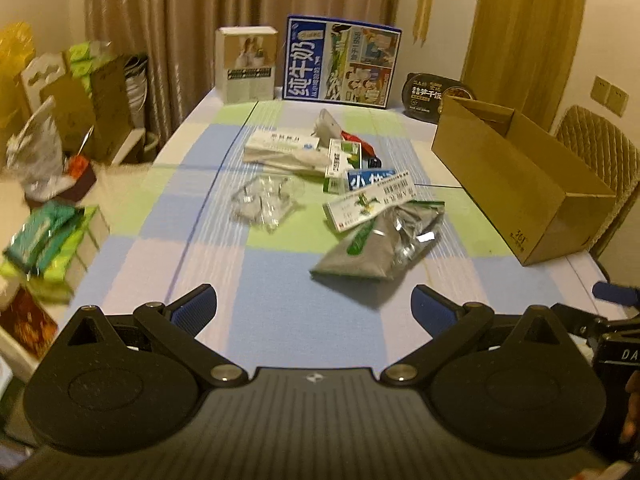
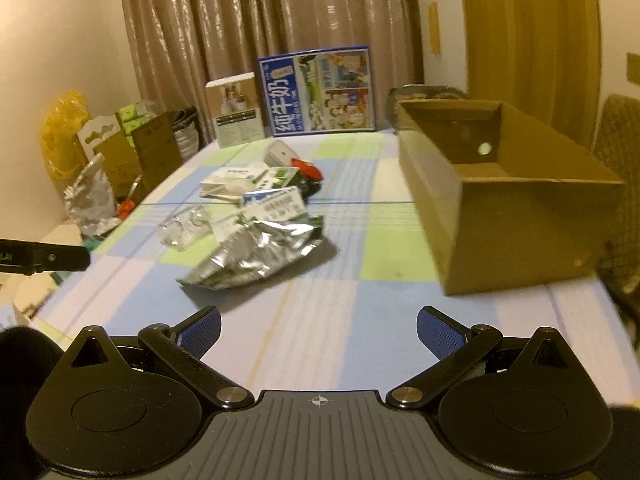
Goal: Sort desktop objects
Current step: 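Move left tool to clear plastic packet while right tool approaches silver foil bag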
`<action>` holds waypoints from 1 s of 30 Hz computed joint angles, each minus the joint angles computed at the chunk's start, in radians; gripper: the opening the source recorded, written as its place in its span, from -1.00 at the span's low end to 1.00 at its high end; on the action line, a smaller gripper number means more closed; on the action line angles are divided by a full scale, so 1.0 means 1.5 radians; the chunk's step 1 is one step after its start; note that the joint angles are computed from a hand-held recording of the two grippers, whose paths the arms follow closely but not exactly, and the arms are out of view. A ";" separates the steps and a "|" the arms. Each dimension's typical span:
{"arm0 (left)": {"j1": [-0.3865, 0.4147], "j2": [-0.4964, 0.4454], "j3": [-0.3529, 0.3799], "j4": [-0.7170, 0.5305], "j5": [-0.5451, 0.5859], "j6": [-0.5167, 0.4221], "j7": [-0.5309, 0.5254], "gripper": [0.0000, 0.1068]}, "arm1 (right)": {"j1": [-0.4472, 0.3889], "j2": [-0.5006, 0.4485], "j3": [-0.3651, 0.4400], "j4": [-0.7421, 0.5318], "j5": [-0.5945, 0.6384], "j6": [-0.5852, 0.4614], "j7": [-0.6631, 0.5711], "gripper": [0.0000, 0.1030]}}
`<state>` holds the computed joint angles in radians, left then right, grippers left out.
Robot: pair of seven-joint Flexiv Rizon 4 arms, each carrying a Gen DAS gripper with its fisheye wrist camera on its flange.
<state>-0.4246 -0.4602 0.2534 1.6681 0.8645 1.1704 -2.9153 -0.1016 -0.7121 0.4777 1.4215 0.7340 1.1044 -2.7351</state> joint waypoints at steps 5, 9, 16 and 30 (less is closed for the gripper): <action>0.075 0.003 -0.027 0.011 -0.066 0.059 0.142 0.90 | 0.041 -0.016 -0.020 -0.037 -0.048 -0.034 0.032 0.97; 0.121 -0.002 -0.040 0.017 -0.129 0.095 0.275 0.90 | 0.059 -0.039 -0.015 -0.075 -0.075 -0.049 0.014 0.97; 0.183 -0.034 -0.065 0.013 -0.246 0.112 0.469 0.90 | 0.105 -0.085 -0.032 -0.146 -0.131 -0.080 0.032 0.97; 0.261 -0.138 -0.107 -0.021 -0.419 0.147 0.728 0.90 | 0.152 -0.169 -0.040 -0.249 -0.235 -0.190 -0.109 0.97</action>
